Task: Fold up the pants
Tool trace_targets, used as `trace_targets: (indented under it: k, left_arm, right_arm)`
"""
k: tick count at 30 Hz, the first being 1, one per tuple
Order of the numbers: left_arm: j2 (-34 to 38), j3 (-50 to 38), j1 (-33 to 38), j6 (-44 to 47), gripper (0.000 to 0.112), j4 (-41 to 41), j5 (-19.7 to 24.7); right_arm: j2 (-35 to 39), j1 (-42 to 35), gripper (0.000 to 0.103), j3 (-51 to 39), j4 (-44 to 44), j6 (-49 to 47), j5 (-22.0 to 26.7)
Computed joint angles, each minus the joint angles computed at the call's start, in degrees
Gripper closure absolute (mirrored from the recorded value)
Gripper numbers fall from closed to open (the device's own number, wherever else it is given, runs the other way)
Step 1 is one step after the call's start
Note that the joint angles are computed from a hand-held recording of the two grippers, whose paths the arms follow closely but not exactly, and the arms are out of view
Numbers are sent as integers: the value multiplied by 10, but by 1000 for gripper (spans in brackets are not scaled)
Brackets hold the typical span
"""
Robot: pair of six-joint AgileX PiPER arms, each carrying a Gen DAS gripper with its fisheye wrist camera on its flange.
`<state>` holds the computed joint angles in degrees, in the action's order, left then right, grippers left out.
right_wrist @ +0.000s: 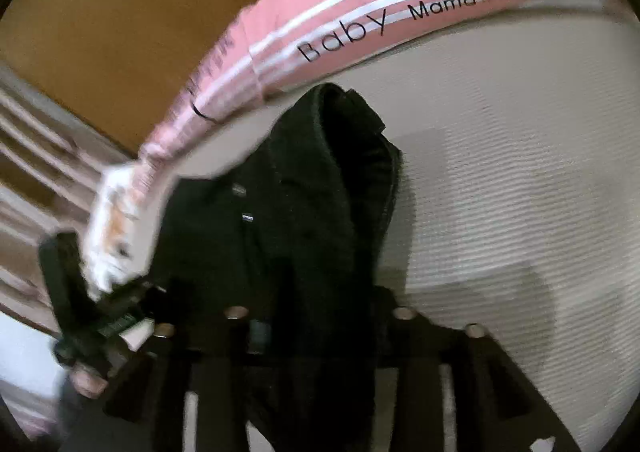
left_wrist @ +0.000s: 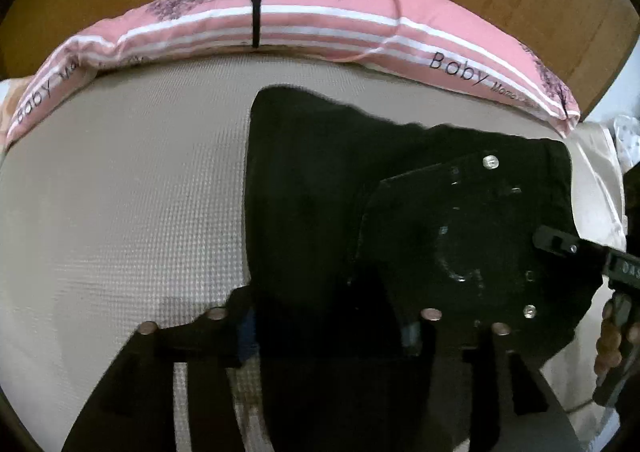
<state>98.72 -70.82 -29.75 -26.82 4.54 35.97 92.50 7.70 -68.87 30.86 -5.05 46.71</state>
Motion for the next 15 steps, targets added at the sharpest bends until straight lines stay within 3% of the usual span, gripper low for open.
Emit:
trace_targets:
  k: [6, 15]
  left_arm:
    - [-2, 10, -27, -89, 45, 99, 0]
    - [-51, 30, -93, -193, 44, 183, 83]
  right_arm:
    - [-4, 35, 48, 2, -82, 67, -35]
    - [-67, 109, 33, 38, -247, 220, -26]
